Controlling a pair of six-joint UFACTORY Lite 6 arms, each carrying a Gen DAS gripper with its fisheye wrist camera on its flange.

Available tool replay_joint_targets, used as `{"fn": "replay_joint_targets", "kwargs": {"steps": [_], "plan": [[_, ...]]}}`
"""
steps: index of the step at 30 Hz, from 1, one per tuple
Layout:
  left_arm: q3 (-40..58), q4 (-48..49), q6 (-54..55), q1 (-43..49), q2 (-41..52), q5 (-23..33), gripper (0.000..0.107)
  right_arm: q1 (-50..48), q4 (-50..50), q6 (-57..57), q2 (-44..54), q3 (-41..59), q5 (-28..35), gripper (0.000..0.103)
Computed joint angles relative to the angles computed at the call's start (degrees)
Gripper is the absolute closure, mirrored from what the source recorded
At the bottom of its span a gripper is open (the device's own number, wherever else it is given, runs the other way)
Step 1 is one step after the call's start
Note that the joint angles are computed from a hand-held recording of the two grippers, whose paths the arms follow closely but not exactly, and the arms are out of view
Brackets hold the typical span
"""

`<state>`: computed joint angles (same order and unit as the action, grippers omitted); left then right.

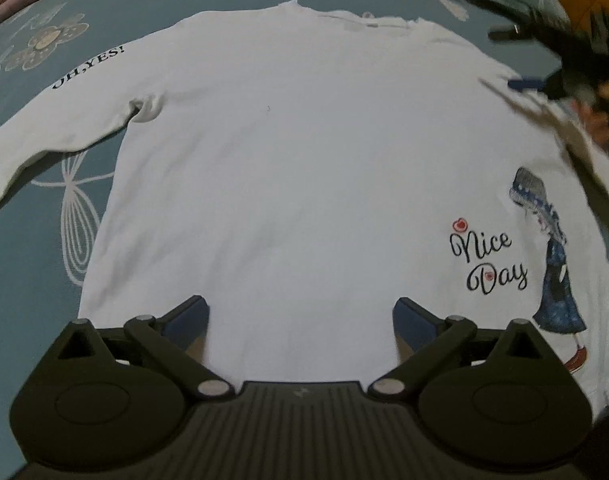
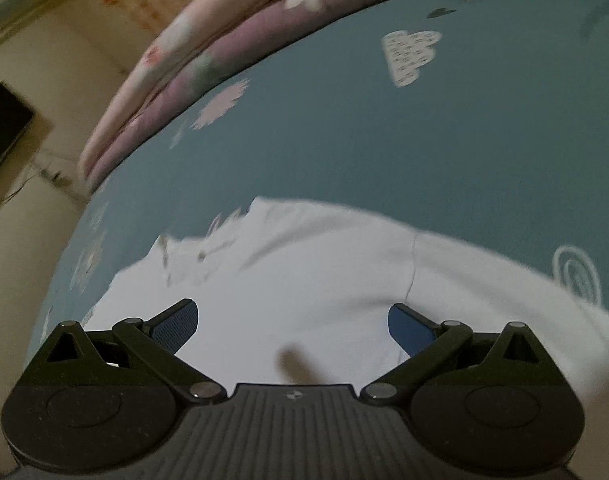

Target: Fold clothes

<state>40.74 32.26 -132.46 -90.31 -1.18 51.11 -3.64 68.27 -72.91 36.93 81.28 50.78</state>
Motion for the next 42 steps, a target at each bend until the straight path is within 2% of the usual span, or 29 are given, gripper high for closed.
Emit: {"fn": "replay_joint_targets", "kwargs": {"steps": [5, 9, 11, 14, 17, 21, 23, 26, 29, 35, 38, 40, 42], "plan": [[1.2, -1.8, -0.7, -1.3, 0.2, 1.6, 0.008, 6.8, 2.4, -0.4, 0.0, 2.8, -2.1, 0.0], [2.2, -3.2, 1.9, 0.0, 1.0, 1.1, 0.008, 14.3, 0.6, 3.6, 6.8, 10.2, -12.1, 0.0], [3.5, -3.8, 3.1, 0.0, 1.9, 1.9, 0.008, 15.8, 4.6, -0.6, 7.4, 9.8, -16.6, 0.0], [4.7, -3.5, 4.9, 0.4, 2.6, 2.6, 0.008, 15.8, 3.6, 0.3, 1.1, 3.3, -21.4, 0.0], [5.8, -2.9, 7.2, 1.5, 3.4, 2.9, 0.008, 9.0, 11.6, -11.9, -12.3, -12.5, -15.1, 0.0], [7.9, -1.7, 11.8, 3.6, 5.5, 1.7, 0.008, -5.9, 11.0, -18.6, -25.7, -27.5, -5.8, 0.0], [8.9, -1.3, 14.2, 4.5, 6.5, 1.0, 0.008, -15.6, 9.9, -20.7, -27.8, -31.3, -1.7, 0.0], [9.9, -0.6, 16.2, 4.9, 7.4, 0.8, 0.008, -27.9, 10.2, -26.0, -27.6, -35.0, -0.1, 0.0], [10.5, -0.2, 15.1, 3.9, 7.9, 1.2, 0.008, -34.0, 8.9, -28.2, -22.7, -33.1, -0.4, 0.0], [10.7, -1.1, 13.6, 2.5, 8.3, 1.6, 0.008, -34.9, 14.8, -35.1, -11.5, -25.2, -1.0, 0.0], [10.5, -0.9, 12.6, 2.3, 8.0, 2.1, 0.008, -33.7, 15.2, -31.3, -6.3, -17.0, -3.3, 0.0], [10.2, -0.6, 11.9, 2.5, 7.8, 2.0, 0.008, -33.7, 12.5, -26.1, -3.4, -11.6, -2.5, 0.0], [10.2, -0.1, 11.5, 2.5, 7.7, 2.1, 0.008, -34.0, 10.3, -22.7, -5.8, -12.2, -3.8, 0.0]]}}
